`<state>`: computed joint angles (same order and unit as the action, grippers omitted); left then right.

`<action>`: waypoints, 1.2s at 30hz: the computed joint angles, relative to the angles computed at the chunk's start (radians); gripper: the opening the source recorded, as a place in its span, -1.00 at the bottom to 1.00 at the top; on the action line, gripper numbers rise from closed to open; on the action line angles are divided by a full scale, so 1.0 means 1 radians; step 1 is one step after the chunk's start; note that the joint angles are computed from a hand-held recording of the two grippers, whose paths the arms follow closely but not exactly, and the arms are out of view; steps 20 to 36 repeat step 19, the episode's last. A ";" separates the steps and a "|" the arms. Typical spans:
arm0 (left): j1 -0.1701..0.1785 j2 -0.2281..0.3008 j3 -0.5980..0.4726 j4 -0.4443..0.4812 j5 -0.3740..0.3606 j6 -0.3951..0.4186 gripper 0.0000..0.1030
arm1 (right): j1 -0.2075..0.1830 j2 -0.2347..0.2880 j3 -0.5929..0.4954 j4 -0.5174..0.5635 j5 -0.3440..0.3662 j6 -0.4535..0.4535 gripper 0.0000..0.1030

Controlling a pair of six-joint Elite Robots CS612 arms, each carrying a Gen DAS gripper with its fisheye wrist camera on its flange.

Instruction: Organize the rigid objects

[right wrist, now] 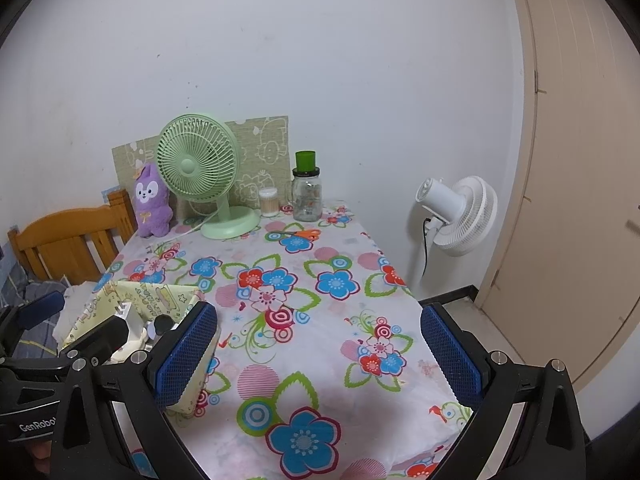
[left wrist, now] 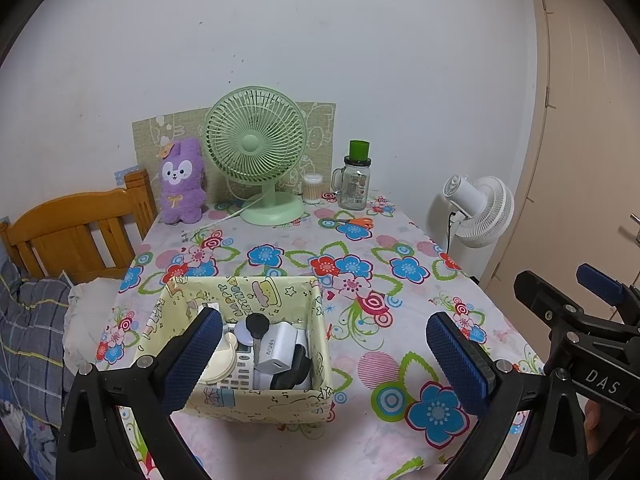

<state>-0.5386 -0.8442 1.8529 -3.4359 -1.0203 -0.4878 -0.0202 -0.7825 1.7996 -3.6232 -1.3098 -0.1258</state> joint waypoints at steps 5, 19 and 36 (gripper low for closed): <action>0.000 0.000 0.000 -0.002 -0.001 0.001 0.99 | 0.001 0.001 -0.001 -0.002 -0.001 0.001 0.99; 0.000 0.000 0.000 -0.003 -0.003 -0.001 0.99 | 0.003 0.003 0.000 -0.008 -0.008 0.008 0.99; 0.000 0.000 0.000 -0.003 -0.003 -0.001 0.99 | 0.003 0.003 0.000 -0.008 -0.008 0.008 0.99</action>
